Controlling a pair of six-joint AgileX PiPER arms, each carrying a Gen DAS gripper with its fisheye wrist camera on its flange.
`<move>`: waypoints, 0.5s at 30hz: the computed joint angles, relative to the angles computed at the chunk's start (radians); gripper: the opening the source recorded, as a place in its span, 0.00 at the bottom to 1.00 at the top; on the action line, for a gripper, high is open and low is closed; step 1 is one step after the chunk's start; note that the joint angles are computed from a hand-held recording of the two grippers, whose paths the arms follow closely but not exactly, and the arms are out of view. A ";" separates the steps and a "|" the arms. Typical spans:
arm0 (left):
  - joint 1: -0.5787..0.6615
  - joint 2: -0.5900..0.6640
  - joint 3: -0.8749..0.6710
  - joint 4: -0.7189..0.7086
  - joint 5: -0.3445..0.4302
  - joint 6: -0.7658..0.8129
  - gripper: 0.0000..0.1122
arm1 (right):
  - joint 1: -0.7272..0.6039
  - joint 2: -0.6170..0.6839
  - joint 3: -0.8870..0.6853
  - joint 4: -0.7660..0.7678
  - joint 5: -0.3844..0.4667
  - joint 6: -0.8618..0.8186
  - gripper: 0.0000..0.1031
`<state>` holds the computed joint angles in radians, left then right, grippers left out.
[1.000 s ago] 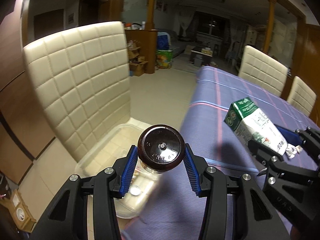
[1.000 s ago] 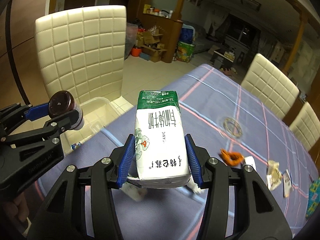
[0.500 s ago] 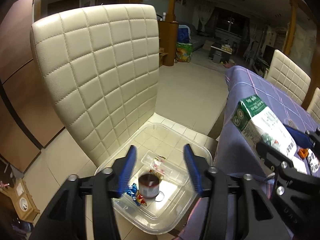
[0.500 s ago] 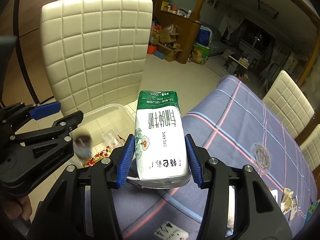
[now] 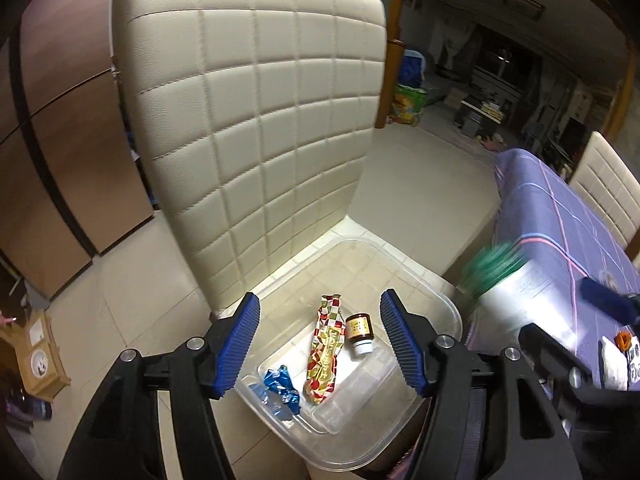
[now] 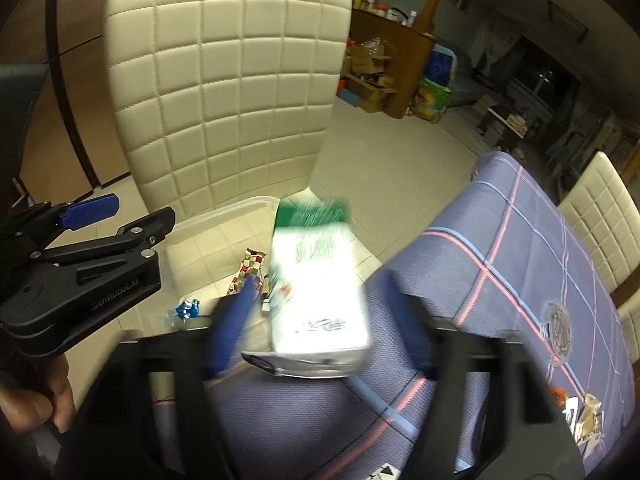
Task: Collect trash
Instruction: 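Carry the carton and bottle to the clear bin and release both, then grasp the white tissue with the left tool while the right tool grasps the silver blister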
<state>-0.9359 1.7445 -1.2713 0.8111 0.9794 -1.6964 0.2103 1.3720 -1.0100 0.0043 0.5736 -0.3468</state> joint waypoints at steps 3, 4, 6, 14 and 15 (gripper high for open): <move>-0.014 -0.014 0.001 0.004 0.024 -0.011 0.55 | 0.010 -0.048 0.039 -0.054 -0.043 0.041 0.74; -0.023 -0.015 -0.005 0.005 0.030 -0.009 0.55 | 0.007 -0.057 0.043 -0.062 -0.042 0.046 0.74; -0.040 -0.011 -0.024 0.004 0.036 0.001 0.55 | -0.025 -0.083 0.055 -0.036 -0.032 0.020 0.74; -0.159 0.109 -0.248 -0.022 0.079 0.136 0.55 | -0.319 -0.211 0.125 0.170 0.015 -0.244 0.74; -0.169 0.127 -0.281 -0.029 0.082 0.157 0.56 | -0.381 -0.221 0.129 0.222 0.030 -0.307 0.74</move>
<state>-1.1045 1.8716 -1.5519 0.7825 1.0618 -1.5393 -0.1705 1.1512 -0.8809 0.2260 0.6032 -0.6534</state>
